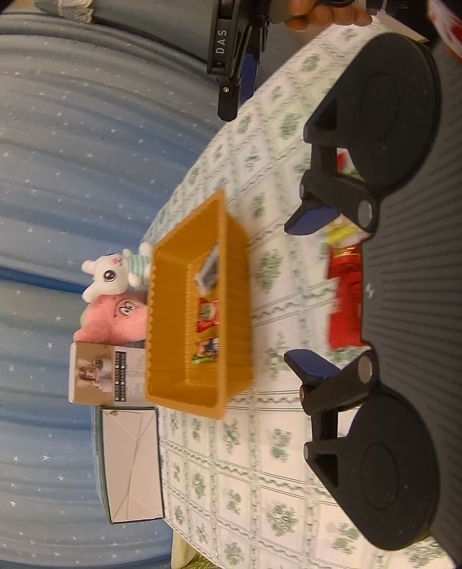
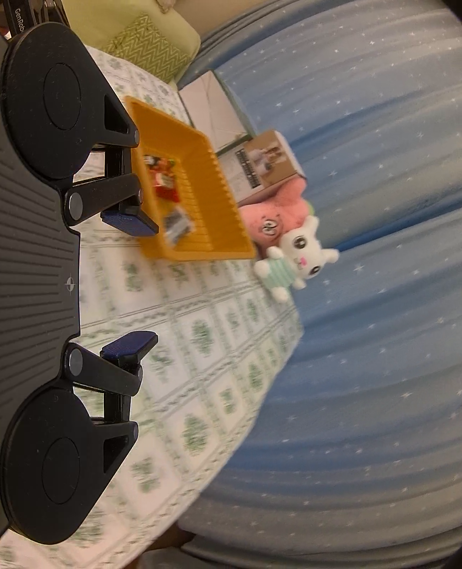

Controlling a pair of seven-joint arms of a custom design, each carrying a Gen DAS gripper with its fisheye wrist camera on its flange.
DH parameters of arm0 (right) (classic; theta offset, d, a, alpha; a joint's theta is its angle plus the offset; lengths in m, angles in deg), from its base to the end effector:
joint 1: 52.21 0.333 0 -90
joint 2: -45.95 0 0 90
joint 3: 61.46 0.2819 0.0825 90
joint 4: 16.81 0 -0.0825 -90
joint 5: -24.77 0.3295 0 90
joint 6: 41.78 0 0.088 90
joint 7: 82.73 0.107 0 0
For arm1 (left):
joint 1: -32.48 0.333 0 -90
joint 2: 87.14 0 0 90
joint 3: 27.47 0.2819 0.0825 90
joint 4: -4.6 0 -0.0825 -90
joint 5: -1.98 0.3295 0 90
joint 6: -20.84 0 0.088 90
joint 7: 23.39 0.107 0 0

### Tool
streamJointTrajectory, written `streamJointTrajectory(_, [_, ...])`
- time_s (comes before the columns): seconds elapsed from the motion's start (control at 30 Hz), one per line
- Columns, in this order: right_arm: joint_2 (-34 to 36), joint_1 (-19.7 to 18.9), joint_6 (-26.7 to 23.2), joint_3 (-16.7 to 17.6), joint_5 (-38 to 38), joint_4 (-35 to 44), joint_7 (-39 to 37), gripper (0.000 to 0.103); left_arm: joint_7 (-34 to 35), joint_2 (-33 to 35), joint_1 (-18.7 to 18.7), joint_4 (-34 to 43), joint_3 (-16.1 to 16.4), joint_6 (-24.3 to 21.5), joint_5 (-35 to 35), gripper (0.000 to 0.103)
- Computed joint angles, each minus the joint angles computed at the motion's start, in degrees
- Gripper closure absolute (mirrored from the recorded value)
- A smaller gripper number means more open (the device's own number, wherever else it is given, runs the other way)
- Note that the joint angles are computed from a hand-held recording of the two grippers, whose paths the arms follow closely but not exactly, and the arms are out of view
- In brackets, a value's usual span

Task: Organize snacks
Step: 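Move both grippers back toward the remaining snacks on the tablecloth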

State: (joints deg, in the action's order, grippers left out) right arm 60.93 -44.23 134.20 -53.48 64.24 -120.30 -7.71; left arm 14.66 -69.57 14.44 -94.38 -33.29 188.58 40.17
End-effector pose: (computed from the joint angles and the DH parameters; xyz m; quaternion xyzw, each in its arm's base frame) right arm 0.6026 0.1100 0.4996 -0.5692 0.6600 -0.1745 0.4583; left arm 0.5615 -0.2825 0.4948 -0.6052 0.6543 -0.3858 0.2383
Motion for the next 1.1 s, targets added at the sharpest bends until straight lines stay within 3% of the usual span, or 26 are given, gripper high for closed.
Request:
streamJointTrajectory(0.3, [-5.64,0.38,-1.53,1.38,8.16,-10.33,-7.79,0.044,-3.59,-4.44,-0.73,-8.90,-0.40,2.45,4.64,0.035])
streamJointTrajectory(0.47, [-4.83,2.35,-3.06,0.52,8.61,-10.21,-10.78,0.044,-0.75,-2.99,0.22,-8.46,-1.93,3.18,1.93,0.036])
streamJointTrajectory(0.67, [-2.09,3.21,-3.39,0.27,7.42,-7.58,-10.42,0.045,3.57,-1.38,0.45,-7.42,-2.53,3.93,-1.36,0.048])
streamJointTrajectory(0.77, [-0.79,3.15,-4.14,0.39,6.59,-6.15,-9.80,0.057,3.13,-0.88,-0.77,-6.77,-1.39,3.15,-1.11,0.049])
streamJointTrajectory(0.9, [0.87,3.96,-3.87,-0.19,2.95,-4.64,-7.39,0.061,3.74,-0.52,-0.57,-6.56,-1.58,2.92,-2.32,0.049])
streamJointTrajectory(1.1, [3.11,5.82,-4.34,-2.09,-4.71,-2.99,-2.29,0.073,5.42,0.24,-0.70,-5.63,-1.87,2.26,-3.53,0.049])
